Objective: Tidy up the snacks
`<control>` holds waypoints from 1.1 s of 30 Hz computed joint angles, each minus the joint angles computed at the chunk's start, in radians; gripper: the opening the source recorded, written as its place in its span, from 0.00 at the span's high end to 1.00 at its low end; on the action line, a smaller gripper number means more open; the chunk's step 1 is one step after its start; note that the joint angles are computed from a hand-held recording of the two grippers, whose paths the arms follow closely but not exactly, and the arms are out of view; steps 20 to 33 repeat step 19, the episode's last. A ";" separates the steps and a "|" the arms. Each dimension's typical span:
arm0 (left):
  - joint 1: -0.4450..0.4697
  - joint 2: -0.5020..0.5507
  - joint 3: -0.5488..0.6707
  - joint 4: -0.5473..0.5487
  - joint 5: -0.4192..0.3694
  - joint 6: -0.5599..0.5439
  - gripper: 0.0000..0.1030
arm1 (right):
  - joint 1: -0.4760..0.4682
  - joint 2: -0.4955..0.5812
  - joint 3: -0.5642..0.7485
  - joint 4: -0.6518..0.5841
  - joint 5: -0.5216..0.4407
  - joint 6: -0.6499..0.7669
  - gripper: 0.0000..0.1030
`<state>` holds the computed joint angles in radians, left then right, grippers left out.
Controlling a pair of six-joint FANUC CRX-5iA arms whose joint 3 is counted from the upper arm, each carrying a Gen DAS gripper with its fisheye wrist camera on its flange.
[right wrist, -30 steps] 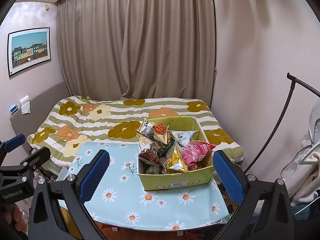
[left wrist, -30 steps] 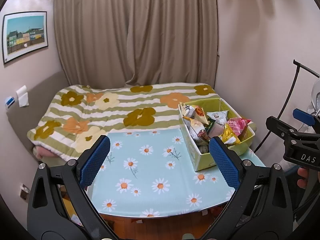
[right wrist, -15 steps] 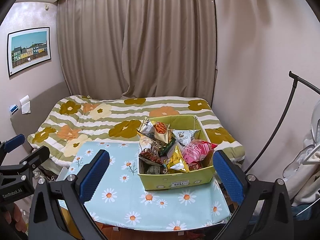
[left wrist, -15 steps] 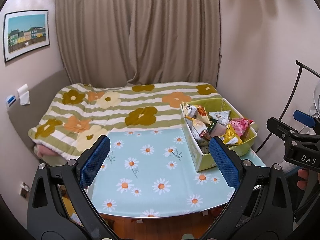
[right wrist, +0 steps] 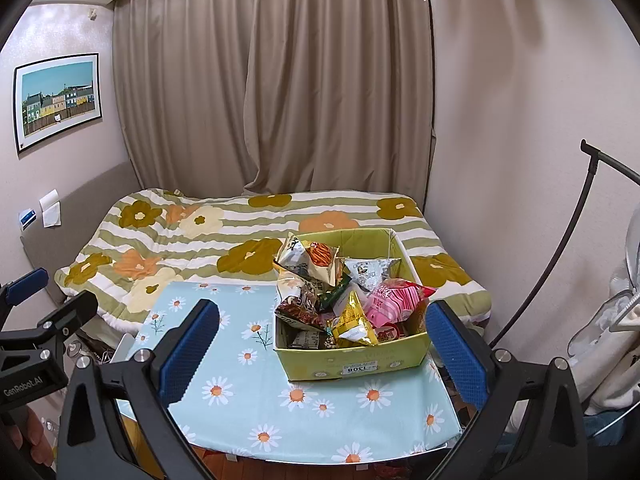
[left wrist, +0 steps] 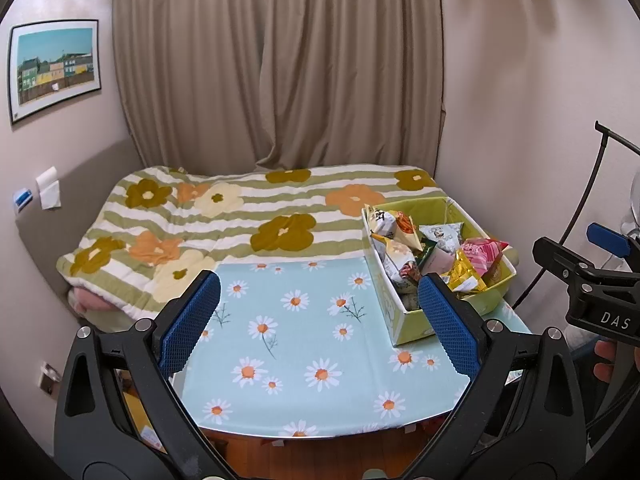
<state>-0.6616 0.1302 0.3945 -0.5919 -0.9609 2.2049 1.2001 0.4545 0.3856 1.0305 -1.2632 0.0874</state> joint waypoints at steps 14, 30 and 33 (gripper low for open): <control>-0.042 0.029 0.026 -0.110 0.002 0.060 0.00 | 0.002 0.006 0.009 -0.015 0.004 0.004 0.01; -0.026 0.056 0.035 -0.084 0.023 0.044 0.00 | 0.000 0.023 0.035 -0.054 0.010 0.030 0.01; -0.026 0.056 0.035 -0.084 0.023 0.044 0.00 | 0.000 0.023 0.035 -0.054 0.010 0.030 0.01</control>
